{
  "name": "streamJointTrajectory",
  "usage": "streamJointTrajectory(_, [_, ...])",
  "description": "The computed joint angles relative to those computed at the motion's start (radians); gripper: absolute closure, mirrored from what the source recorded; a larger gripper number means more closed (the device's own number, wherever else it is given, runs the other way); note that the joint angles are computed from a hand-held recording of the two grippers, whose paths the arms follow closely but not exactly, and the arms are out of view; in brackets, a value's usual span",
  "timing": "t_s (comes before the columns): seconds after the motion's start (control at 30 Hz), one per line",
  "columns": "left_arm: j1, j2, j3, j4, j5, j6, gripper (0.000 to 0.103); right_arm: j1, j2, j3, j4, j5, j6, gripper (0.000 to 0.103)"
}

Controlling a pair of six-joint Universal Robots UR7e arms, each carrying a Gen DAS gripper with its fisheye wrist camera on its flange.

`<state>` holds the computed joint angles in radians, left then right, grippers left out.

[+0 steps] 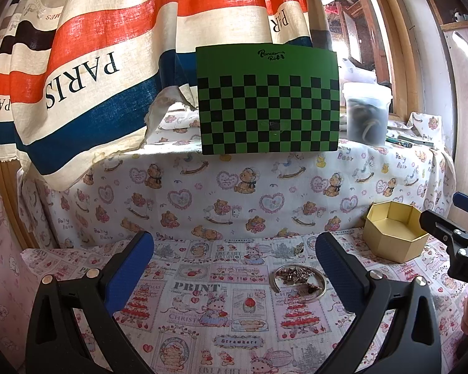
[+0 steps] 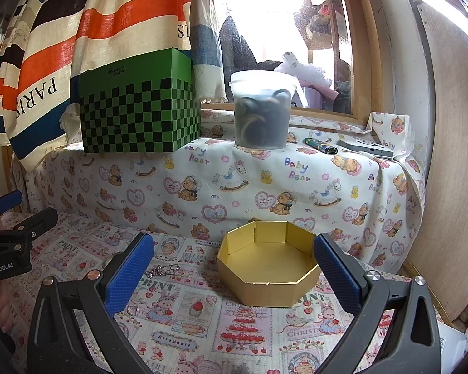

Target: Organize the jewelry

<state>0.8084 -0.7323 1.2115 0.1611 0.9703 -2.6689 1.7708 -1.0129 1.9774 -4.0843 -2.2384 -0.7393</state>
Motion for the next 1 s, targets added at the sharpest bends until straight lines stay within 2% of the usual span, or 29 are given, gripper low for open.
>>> streamJointTrajectory(1.0, [0.0,-0.006,0.009,-0.014,0.0,0.003,0.0,0.002,0.0,0.006,0.0,0.005,0.013,0.0])
